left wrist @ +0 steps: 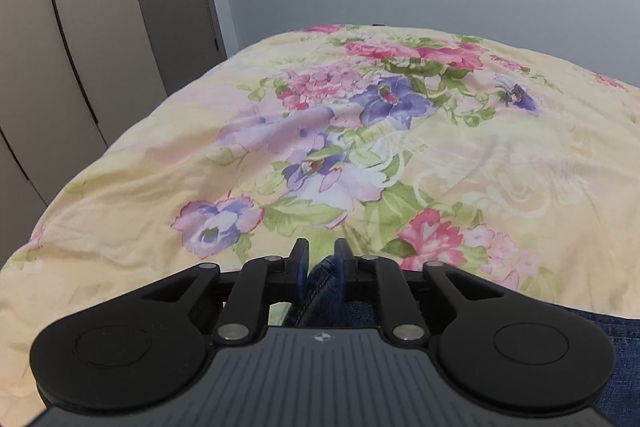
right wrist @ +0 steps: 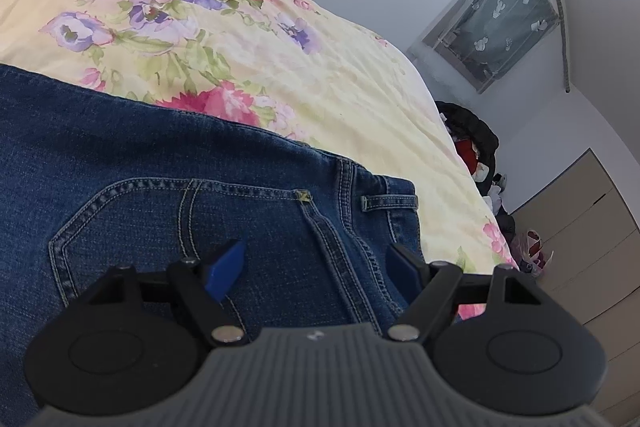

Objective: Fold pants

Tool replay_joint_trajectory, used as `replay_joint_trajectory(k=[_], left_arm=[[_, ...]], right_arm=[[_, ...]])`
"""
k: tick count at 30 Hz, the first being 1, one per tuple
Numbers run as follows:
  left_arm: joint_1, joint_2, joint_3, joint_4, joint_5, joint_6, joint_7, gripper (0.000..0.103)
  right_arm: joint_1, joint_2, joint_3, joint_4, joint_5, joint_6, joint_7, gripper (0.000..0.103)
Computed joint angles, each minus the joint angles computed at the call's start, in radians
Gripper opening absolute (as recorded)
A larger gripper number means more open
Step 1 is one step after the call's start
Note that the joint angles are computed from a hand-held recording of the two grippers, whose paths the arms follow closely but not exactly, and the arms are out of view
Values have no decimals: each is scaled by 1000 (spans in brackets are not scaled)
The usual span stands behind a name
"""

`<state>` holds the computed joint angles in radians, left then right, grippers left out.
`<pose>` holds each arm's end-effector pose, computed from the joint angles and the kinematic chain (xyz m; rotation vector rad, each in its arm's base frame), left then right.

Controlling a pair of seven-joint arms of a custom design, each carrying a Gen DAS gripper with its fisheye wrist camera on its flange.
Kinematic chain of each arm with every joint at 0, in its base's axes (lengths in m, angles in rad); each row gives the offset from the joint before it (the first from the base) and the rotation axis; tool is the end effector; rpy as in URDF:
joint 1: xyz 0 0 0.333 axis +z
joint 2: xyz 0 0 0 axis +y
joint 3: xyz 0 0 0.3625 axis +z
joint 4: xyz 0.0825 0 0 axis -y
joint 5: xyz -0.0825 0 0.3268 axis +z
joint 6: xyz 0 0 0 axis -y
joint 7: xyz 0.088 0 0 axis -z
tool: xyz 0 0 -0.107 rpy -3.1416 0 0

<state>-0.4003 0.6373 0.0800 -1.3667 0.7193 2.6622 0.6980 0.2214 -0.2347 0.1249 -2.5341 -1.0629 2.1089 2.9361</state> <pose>0.6950 -0.2699 0.4757 -1.6803 1.7094 -0.6368 0.3677 0.0913 0.4454 1.5718 -2.2405 1.2898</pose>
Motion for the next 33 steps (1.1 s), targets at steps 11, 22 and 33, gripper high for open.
replay_joint_trajectory(k=[11,22,33], left_arm=[[99,-267,-128,-314,-118,115,155,40],[56,-415,-184,-526,-65,66,166,40],[41,-465,-248,-547,-8,-35,190,40]], right_arm=[[35,-80,39,-20,38,-6,52,74],[130,-371,135,-135,426,133,73,56],[95,-312,260,-208,547,327,146,26]])
